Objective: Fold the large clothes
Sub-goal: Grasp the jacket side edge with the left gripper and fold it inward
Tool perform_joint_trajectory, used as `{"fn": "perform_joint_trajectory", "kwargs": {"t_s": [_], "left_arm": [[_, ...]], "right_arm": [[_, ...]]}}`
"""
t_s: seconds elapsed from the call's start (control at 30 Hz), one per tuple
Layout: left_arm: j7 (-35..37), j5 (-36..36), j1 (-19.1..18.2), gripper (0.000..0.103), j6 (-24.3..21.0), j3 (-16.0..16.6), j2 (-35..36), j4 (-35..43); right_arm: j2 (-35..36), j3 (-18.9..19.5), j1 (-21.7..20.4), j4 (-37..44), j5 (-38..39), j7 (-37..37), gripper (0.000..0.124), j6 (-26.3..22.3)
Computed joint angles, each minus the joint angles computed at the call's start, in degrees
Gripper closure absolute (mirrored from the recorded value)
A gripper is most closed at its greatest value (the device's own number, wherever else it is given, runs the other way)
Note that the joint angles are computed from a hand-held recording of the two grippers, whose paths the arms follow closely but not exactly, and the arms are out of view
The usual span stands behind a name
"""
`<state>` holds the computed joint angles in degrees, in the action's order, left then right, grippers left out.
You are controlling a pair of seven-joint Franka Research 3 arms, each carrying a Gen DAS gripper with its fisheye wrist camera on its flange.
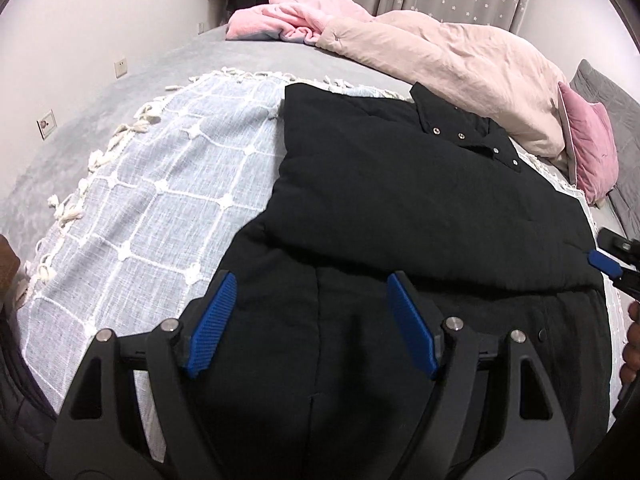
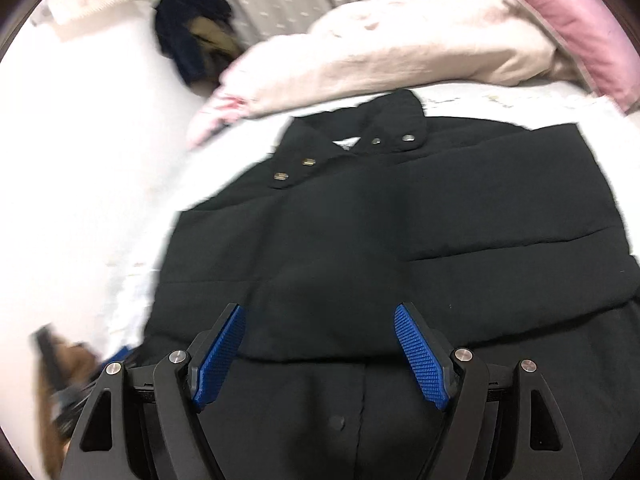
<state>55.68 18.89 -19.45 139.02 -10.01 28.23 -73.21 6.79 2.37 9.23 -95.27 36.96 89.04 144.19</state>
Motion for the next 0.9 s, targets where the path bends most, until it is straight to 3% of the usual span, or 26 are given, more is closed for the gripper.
{"fn": "perform_joint_trajectory", "kwargs": {"t_s": [0.13, 0.3, 0.37, 0.4, 0.43, 0.47, 0.53, 0.6, 0.67, 0.77, 0.83, 0.9], "left_arm": [[0.6, 1.7, -0.7, 0.025, 0.4, 0.6, 0.8, 1.8], [2.1, 2.7, -1.2, 0.028, 2.1, 0.8, 3.0, 4.7], [3.4, 2.4, -1.5, 0.04, 1.9, 0.7, 5.2, 7.7], [4.2, 1.8, -1.5, 0.046, 1.4, 0.5, 6.5, 9.5], [5.5, 0.4, -1.2, 0.058, 0.8, -0.1, 8.2, 11.8], [6.6, -0.8, -1.2, 0.065, -0.1, -0.5, 9.8, 14.2], [8.3, -2.5, -1.6, 0.067, -1.1, -0.7, 13.0, 18.6], [9.0, -2.2, -2.6, 0.067, -0.1, 0.3, 14.2, 19.6], [9.0, -1.4, -3.6, 0.067, -0.3, 1.5, 15.4, 20.6], [8.1, 0.3, -5.1, 0.067, -1.7, 3.2, 16.6, 20.9], [8.0, 1.3, -5.9, 0.066, -2.8, 3.7, 17.4, 21.9], [8.4, 1.8, -6.2, 0.066, -4.0, 3.8, 17.7, 23.0]], "right_arm": [[-1.7, -0.4, -1.8, -2.3, 8.1, -7.1, 0.046, 0.3], [2.4, -2.4, -0.8, 1.5, -7.7, 7.2, 0.046, -1.7], [5.5, -2.1, -1.5, 4.3, -8.3, 7.7, 0.046, -3.6], [7.3, -1.6, -2.1, 6.3, -7.2, 7.1, 0.052, -5.4], [8.9, -1.0, -2.7, 8.1, -6.0, 6.3, 0.077, -7.1], [10.8, -0.5, -2.8, 10.5, -5.8, 5.7, 0.091, -8.6], [11.8, -1.7, -0.3, 12.3, -13.5, 7.1, 0.112, -6.9], [11.3, -2.1, 1.2, 11.7, -18.0, 7.1, 0.113, -2.5], [11.5, -4.1, 3.2, 11.9, -24.6, 11.5, 0.113, 0.0], [15.1, -7.4, 5.9, 17.2, -36.6, 20.1, 0.112, -7.2], [18.0, -6.1, 4.6, 20.1, -36.4, 18.6, 0.112, -11.3], [16.0, -5.3, 3.8, 15.4, -36.0, 17.2, 0.111, -5.8]]}}
